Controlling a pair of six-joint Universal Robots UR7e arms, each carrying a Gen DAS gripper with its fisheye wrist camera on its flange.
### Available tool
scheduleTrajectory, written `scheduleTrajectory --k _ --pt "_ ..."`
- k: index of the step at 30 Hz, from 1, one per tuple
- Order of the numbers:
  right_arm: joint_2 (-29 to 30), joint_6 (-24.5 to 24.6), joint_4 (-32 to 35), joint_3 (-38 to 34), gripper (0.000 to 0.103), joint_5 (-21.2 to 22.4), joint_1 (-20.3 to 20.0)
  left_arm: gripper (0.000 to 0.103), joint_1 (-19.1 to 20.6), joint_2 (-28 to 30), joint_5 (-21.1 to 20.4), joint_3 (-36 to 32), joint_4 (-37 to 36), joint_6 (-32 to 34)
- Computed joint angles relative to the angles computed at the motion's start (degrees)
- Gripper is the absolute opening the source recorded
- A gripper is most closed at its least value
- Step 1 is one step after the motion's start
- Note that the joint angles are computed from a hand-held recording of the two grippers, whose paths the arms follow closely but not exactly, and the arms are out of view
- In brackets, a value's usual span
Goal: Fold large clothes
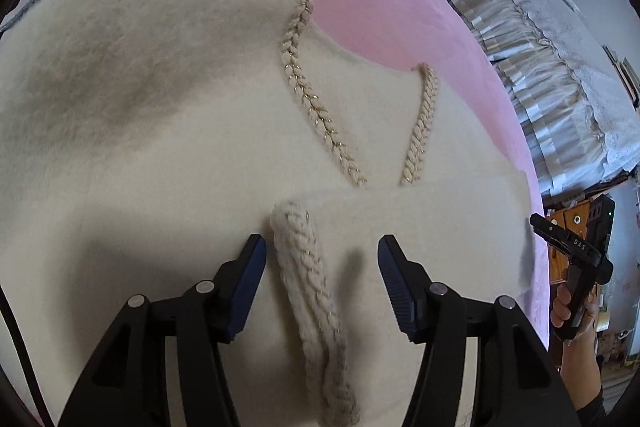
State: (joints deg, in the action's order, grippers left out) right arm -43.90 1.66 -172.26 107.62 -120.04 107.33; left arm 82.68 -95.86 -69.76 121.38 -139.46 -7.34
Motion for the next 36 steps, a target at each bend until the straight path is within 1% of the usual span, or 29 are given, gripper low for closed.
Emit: scheduleTrajectory --k 2,3,4,5,6,7,8,9,11,14,15,16,17,18,19,20,21,22,23,24,25,26,27,29,30,31,33,35,36 --pt "2.35 1.03 1.87 -3.91 0.057 -1.23 -0.52 0.055 -0.5 1.1 1.06 -0.03 -1.31 -0.34" --pt "3.27 1.52 3.49 -5.64 0.057 -1.08 -0.96 0.049 -1.05 1.44 2.23 0.33 -2.43 -0.08" --pt "4.15 1.92 5.16 -7.2 0.057 -0.88 -1.35 0.029 -1.87 1.6 4.62 0.85 -3.5 0.42" --pt "5.21 2.32 6.5 -8.69 0.057 -1.18 -1.47 0.015 -2.61 1.87 6.94 1.19 -4.18 0.84" --pt "5.89 1.82 6.75 -9.53 0.055 -1.82 -1.43 0.015 -2.69 2.13 7.12 1.19 -4.59 1.67" --pt "6.52 -0.02 5.52 -9.96 0.036 -2.77 -1.07 0.014 -2.99 2.07 7.58 1.58 -5.53 2.75" --pt "7.02 -1.26 5.21 -10.61 0.024 -3.74 -0.58 0.014 -3.64 2.06 8.75 2.13 -6.69 4.12" --pt "7.56 -2.28 4.57 -11.06 0.022 -5.2 -0.09 0.014 -4.49 2.3 10.35 2.99 -8.4 6.38" --pt "8.73 -2.97 4.92 -11.8 0.021 -7.52 -0.02 0.013 -5.01 3.6 12.59 3.68 -9.86 8.52" --pt "9.79 -1.57 5.69 -12.74 0.022 -9.15 0.03 0.014 -4.22 3.77 11.84 3.91 -11.36 8.36" --pt "9.88 -0.91 6.18 -13.08 0.024 -10.08 0.46 0.015 -4.61 3.61 12.34 3.98 -11.31 7.94" --pt "9.91 -0.69 6.3 -13.25 0.032 -11.61 1.11 0.016 -5.22 3.31 13.34 4.17 -11.06 7.82" --pt "10.12 -1.15 5.52 -13.24 0.036 -14.1 2.02 0.018 -6.26 2.98 15.1 4.34 -10.4 7.47" --pt "10.81 -2.96 3.15 -13.0 0.04 -16.8 3.2 0.019 -7.45 2.04 17.26 4.92 -9.5 7.14" --pt "11.59 -5.91 -0.25 -12.65 0.04 -19.5 4.46 0.019 -8.86 1.2 19.62 5.53 -8.92 7.0" --pt "12.05 -8.95 -4.01 -11.88 0.04 -21.35 5.56 0.02 -10.71 0.58 22.71 6.14 -8.27 6.4" --pt "12.37 -11.5 -7.27 -11.1 0.04 -22.02 6.62 0.021 -12.22 -0.25 24.09 6.53 -7.31 6.0" --pt "12.43 -13.44 -9.95 -10.16 0.04 -21.77 7.58 0.026 -13.52 -1.14 24.5 6.81 -6.2 5.18" --pt "12.38 -14.66 -11.96 -9.08 0.04 -20.55 8.51 0.033 -14.83 -2.37 25.07 7.13 -4.39 3.23" --pt "12.15 -14.85 -12.45 -8.12 0.04 -18.52 9.29 0.037 -16.53 -2.95 25.37 7.04 -2.38 0.15" --pt "12.04 -14.35 -11.91 -7.29 0.039 -16.21 10.05 0.047 -17.72 -3.61 25.1 7.39 -2.12 -2.06" --pt "11.66 -13.22 -10.08 -6.59 0.039 -13.62 10.66 0.05 -19.06 -3.93 25.15 8.1 -2.92 -4.27" --pt "11.53 -11.81 -8.17 -6.08 0.039 -10.74 11.17 0.05 -20.42 -4.15 24.72 9.09 -4.33 -6.6" --pt "12.28 -8.67 -4.09 -6.03 0.028 -5.46 11.8 0.05 -21.74 -3.94 22.1 10.67 -6.46 -9.0" --pt "12.85 -6.95 -2.46 -5.98 0.022 -2.99 12.03 0.05 -22.68 -2.94 22.34 11.64 -8.05 -10.35" --pt "13.48 -5.83 -1.38 -5.88 0.021 -0.64 12.0 0.05 -23.14 -2.95 22.59 12.87 -8.83 -11.25" --pt "15.32 -4.52 -1.29 -5.31 0.021 0.6 12.55 0.05 -23.68 -2.19 22.9 15.64 -11.0 -12.86" --pt "16.26 -4.3 -1.91 -4.6 0.021 -0.59 12.56 0.05 -23.28 -1.22 24.92 17.31 -10.92 -14.02" --pt "16.42 -4.55 -3.12 -4.09 0.017 -0.74 12.6 0.05 -22.59 -0.39 26.03 17.85 -11.51 -13.75"
